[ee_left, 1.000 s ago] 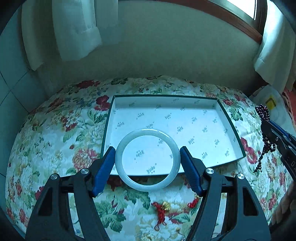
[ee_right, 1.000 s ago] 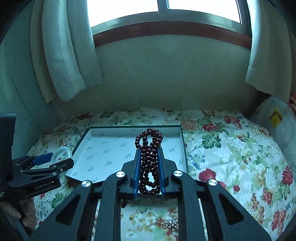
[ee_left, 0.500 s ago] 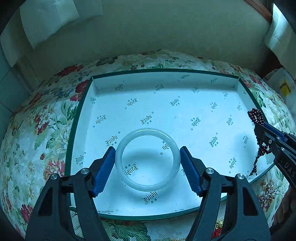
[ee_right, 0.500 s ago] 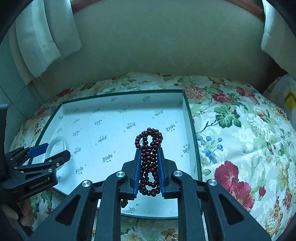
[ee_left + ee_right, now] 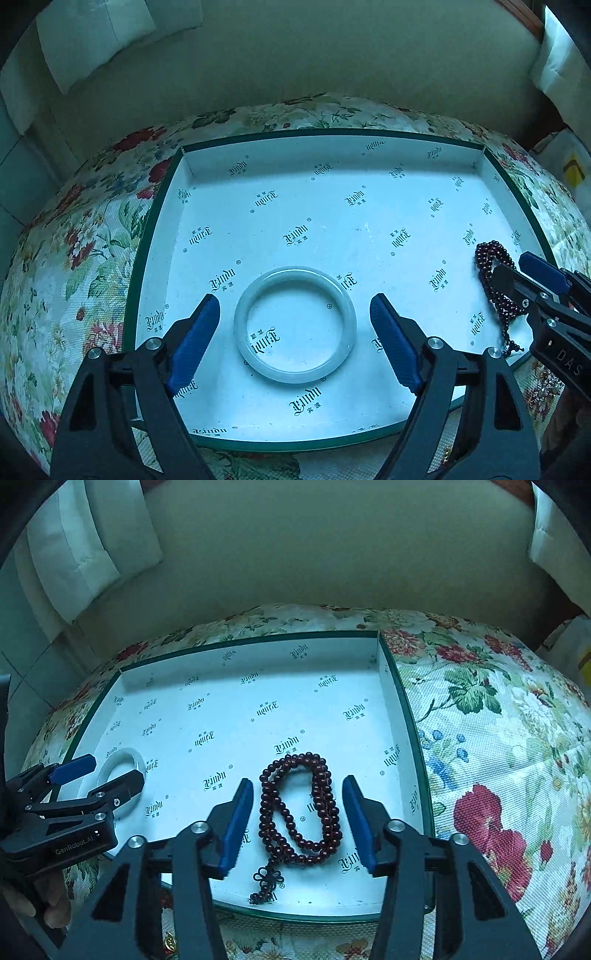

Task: Organize jewelry
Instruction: 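Carry the bangle and bead bracelet into the box and release both, then move the right gripper to the black cord pendant and grasp it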

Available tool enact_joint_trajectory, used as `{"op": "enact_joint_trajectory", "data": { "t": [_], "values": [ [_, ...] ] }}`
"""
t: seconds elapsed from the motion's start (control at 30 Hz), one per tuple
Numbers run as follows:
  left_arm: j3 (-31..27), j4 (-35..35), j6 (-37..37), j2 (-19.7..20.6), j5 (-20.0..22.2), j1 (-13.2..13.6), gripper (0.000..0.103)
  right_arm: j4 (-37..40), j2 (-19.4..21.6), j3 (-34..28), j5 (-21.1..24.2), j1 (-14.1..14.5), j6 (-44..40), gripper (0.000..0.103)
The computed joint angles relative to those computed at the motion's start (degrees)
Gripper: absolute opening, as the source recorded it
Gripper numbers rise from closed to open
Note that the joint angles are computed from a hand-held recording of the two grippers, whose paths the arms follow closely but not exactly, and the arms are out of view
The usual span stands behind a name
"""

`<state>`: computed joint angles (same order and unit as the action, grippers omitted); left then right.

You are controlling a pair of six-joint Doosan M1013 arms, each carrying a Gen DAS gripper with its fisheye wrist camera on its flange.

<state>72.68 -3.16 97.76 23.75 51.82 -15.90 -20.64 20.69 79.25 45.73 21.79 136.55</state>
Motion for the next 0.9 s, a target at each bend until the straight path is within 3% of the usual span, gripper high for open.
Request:
{"op": "enact_joint_trajectory", "data": {
  "t": [0.27,0.73,0.87,0.9],
  "values": [
    [1.32,-1.89,-0.09,-2.49,0.26,0.87,0.084,-1.51,-2.42,1.28,-0.86,1.16,1.99,0.054],
    [11.15,-0.57,-2.46,-11.29,0.53,2.75,0.084,-1.14,-8.39,7.95,0.93,6.62,3.71,0.054],
    [13.96,0.2,-2.17,-13.47,0.36,2.9,0.084,0.34,-9.54,9.66,1.17,8.01,2.92,0.051],
    [14.55,0.19,-1.99,-13.93,0.44,2.98,0.084,0.79,-9.76,10.01,1.21,8.38,2.44,0.046]
  ]
}}
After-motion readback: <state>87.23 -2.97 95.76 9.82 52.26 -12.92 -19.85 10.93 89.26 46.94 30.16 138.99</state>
